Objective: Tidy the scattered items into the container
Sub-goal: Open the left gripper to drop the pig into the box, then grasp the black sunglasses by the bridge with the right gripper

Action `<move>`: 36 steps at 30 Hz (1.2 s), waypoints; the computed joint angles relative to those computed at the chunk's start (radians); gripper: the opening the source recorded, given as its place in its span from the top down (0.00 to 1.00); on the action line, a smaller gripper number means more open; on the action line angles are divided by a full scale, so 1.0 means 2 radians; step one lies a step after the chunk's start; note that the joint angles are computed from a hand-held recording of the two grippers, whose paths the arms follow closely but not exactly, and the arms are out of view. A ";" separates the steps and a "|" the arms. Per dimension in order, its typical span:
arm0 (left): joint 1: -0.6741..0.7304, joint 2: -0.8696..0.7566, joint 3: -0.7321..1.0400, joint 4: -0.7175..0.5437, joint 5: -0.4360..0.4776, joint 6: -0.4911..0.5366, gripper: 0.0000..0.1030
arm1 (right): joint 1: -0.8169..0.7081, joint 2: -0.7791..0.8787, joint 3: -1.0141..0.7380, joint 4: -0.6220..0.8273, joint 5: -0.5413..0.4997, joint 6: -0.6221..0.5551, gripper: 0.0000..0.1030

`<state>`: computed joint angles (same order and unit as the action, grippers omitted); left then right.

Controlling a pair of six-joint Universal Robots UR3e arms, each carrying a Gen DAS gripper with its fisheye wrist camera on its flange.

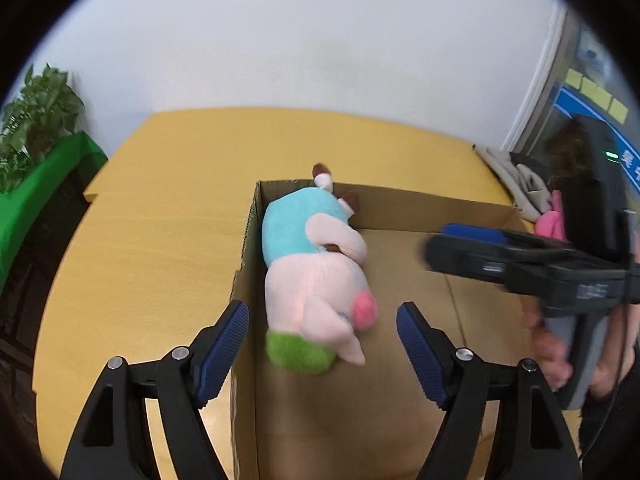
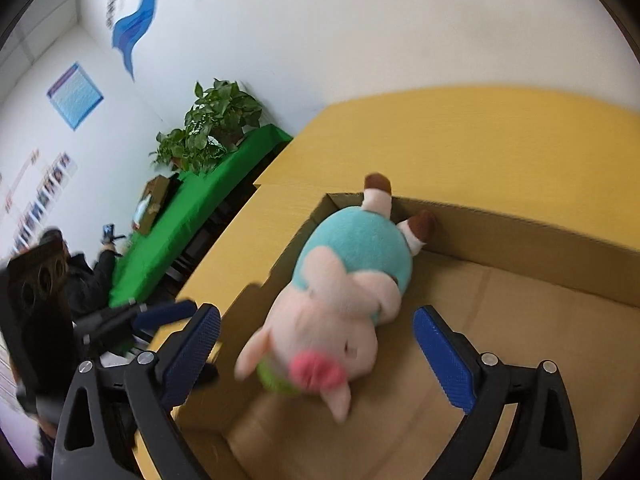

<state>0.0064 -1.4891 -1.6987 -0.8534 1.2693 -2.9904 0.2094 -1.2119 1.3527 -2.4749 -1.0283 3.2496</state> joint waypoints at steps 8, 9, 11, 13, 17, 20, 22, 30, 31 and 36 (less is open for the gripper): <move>0.032 0.289 -0.186 -0.074 -0.052 0.061 0.23 | -0.008 -0.407 0.316 -0.010 -0.056 0.015 0.00; 0.032 0.323 -0.201 -0.094 -0.059 0.062 0.23 | -0.008 -0.459 0.346 0.005 -0.067 0.021 0.00; 0.029 0.387 -0.219 -0.150 -0.071 0.063 0.23 | -0.007 -0.564 0.398 0.049 -0.091 0.026 0.00; 0.024 0.430 -0.240 -0.182 -0.076 0.063 0.23 | 0.047 -0.605 0.427 0.057 -0.168 0.054 0.00; -0.029 0.460 -0.281 -0.190 -0.062 0.022 0.23 | 0.206 -0.634 0.488 0.036 -0.333 0.174 0.00; -0.074 0.463 -0.307 -0.167 -0.042 -0.026 0.23 | 0.301 -0.631 0.524 0.027 -0.406 0.258 0.00; -0.097 0.466 -0.323 -0.158 -0.034 -0.049 0.23 | 0.379 -0.592 0.534 0.014 -0.466 0.318 0.00; -0.161 0.403 -0.374 -0.074 -0.031 -0.113 0.23 | 0.534 -0.460 0.575 -0.059 -0.523 0.456 0.01; -0.162 0.387 -0.379 -0.057 -0.034 -0.115 0.23 | 0.543 -0.448 0.576 -0.064 -0.526 0.467 0.01; -0.169 0.302 -0.388 0.012 -0.074 -0.126 0.24 | 0.573 -0.384 0.575 -0.104 -0.538 0.484 0.02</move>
<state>-0.3311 -0.8843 -2.4748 -0.8287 1.1215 -3.2430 1.3557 -1.9804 2.5033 -2.6836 -2.1041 4.2181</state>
